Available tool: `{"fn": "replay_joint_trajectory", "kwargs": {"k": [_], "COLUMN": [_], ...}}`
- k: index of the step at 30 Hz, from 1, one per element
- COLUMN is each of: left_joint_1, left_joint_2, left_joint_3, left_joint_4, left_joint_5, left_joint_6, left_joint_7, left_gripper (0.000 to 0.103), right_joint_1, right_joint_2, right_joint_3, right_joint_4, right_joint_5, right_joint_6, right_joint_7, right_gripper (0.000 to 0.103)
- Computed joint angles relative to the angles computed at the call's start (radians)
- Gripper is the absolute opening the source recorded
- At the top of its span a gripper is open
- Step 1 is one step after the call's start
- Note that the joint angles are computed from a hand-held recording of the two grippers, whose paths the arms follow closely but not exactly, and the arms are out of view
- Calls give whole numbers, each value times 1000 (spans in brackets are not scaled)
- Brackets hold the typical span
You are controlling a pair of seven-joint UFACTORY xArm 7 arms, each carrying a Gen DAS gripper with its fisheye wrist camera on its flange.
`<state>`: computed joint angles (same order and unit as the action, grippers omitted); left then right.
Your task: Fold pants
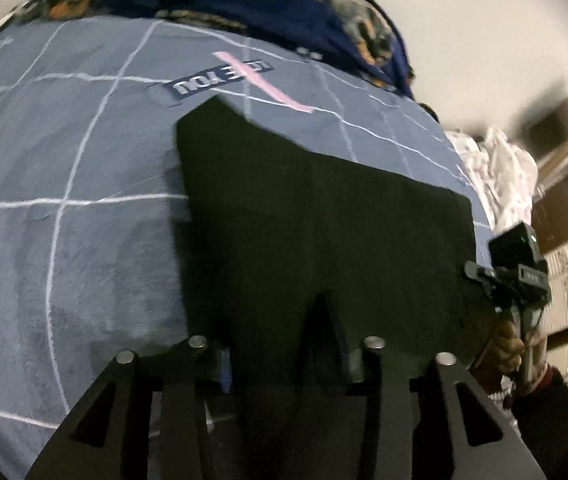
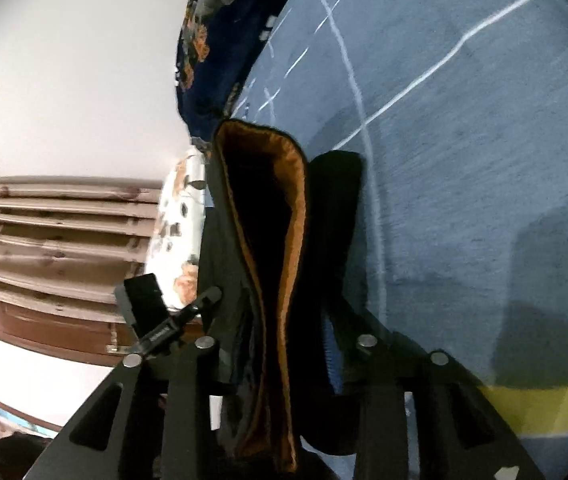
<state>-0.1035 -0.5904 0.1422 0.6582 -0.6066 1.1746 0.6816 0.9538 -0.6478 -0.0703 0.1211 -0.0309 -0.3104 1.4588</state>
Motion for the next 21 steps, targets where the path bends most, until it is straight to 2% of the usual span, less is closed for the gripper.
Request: {"fn": "replay_joint_trajectory", "kwargs": {"k": [2,3,5,9,15,16,17,18,19,21], "left_joint_1": [8,9,7,2,-1,3,6,9,13,15], "left_joint_2": [1,0,-1,45,97,104,113,117,119,104], "left_joint_3": [-2,-9,-8,17,42,39,32,24,8,-20], "left_joint_4": [2,3,8,39,49,53,55,54,52,32], "left_joint_5": [11,18,38,51,-72,-83,-99,-113,-118,-120], "left_joint_6": [-15,-28,-28,53,137,146,146,140,122,67], "left_joint_7": [-3,-4,5,51,149,158,164,167,162,157], "left_gripper": [49,54,59,60,63,63,63,60,46,32], "right_joint_1": [-41,-76,-83,-13,139,167,199,272,316,334], "right_joint_2": [-72,-121,-164,-105,54,69,81,100,108,119], "right_joint_3": [53,92,91,-1,-152,-174,-203,-258,-287,-284], "right_joint_4": [-8,-6,-11,20,158,171,182,196,195,194], "right_joint_5": [14,26,41,64,92,106,104,140,160,192], "right_joint_6": [89,170,237,222,251,249,248,240,216,194], "right_joint_7": [-2,-8,-42,-153,-330,-349,-356,-396,-407,-416], "right_gripper": [44,48,51,51,54,53,47,42,38,35]}}
